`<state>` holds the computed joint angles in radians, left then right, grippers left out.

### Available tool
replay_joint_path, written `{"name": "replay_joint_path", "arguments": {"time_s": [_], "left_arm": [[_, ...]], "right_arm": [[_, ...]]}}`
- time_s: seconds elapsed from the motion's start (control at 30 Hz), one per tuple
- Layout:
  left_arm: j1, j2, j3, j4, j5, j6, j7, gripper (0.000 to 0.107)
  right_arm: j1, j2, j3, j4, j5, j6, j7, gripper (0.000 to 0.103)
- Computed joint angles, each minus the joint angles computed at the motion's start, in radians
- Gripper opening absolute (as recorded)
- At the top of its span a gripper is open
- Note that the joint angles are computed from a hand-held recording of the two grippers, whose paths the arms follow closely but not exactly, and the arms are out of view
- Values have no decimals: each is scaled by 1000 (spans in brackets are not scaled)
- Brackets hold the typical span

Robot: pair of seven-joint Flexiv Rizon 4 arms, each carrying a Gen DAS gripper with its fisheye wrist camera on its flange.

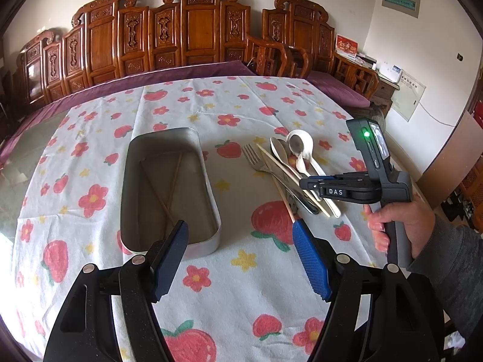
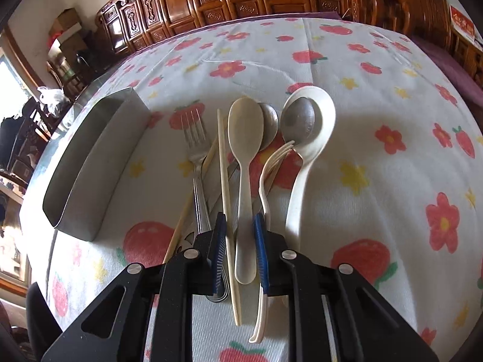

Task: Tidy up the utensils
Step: 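Move the right tool back to the pile and grasp the cream plastic spoon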

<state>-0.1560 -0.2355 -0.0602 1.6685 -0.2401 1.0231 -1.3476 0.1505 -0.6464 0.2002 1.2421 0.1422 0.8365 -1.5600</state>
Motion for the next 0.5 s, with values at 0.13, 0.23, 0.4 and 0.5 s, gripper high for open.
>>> {"name": "replay_joint_path", "arguments": {"time_s": [0.13, 0.23, 0.4, 0.5], "left_arm": [[-6, -13, -3, -6, 9, -10, -7, 68], [-14, -30, -5, -21, 23, -15, -10, 68], [-34, -72, -6, -71, 56, -29, -36, 68], [-48, -103, -6, -109, 77, -43, -55, 68]], "right_arm": [[-17, 5, 15, -2, 27, -8, -10, 13], [-25, 26, 19, 22, 41, 20, -38, 13], [-54, 58, 35, 46, 87, 52, -78, 12], [-70, 83, 41, 63, 107, 51, -113, 12]]}}
